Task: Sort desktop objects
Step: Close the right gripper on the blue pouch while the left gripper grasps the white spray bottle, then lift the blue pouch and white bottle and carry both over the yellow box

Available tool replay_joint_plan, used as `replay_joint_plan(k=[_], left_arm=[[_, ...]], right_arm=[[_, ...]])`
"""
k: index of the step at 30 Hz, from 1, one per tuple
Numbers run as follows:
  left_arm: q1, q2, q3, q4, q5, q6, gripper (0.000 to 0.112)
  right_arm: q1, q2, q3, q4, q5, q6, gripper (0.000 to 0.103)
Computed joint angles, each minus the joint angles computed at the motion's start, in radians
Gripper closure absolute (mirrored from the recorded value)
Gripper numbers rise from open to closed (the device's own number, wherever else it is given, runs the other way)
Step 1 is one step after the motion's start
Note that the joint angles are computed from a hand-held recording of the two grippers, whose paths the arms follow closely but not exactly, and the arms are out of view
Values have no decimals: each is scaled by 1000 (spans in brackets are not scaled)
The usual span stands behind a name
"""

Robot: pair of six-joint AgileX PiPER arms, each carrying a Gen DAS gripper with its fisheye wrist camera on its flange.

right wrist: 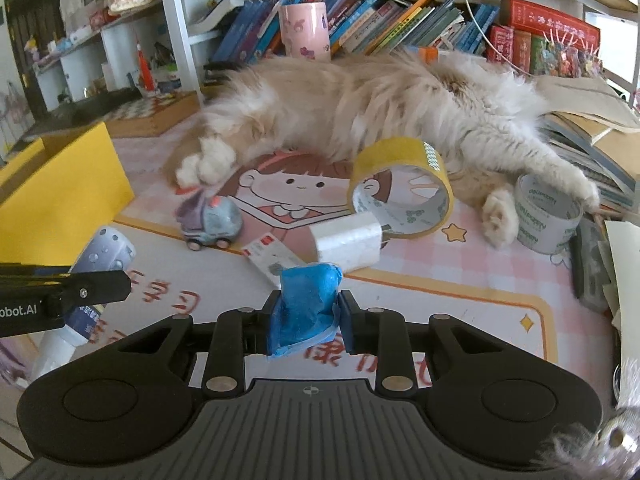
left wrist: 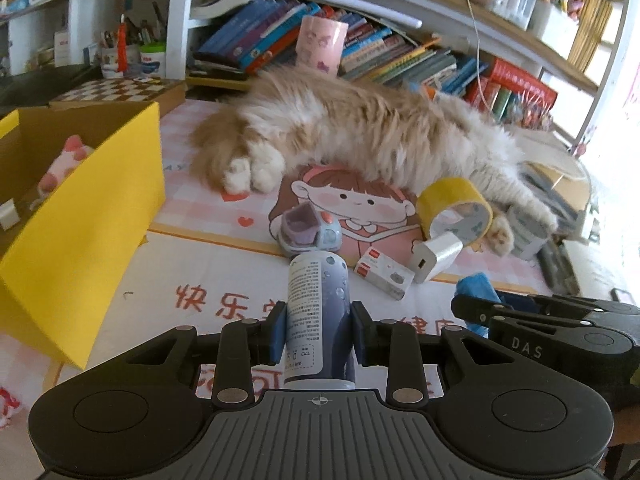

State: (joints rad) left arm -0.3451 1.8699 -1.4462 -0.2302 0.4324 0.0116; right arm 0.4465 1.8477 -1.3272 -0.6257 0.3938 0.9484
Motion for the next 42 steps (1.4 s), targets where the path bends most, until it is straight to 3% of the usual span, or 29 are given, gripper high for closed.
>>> replay_joint_plan(k=[9,17,27,42], left_arm=[[87,-125,157,-281,-13,302,81],[167,-182,233,-445,35,520,81],[287,-241,313,-612,125,797,81],[580,-339,442,-713,364,1057,81]], right_arm=[[97,-53,1,-50,92,111,77],[183,-44,-21,-16,143,173,77],[317,-7,-84,-105,252,320,77],[535,122,-267,-127,423,409,77]])
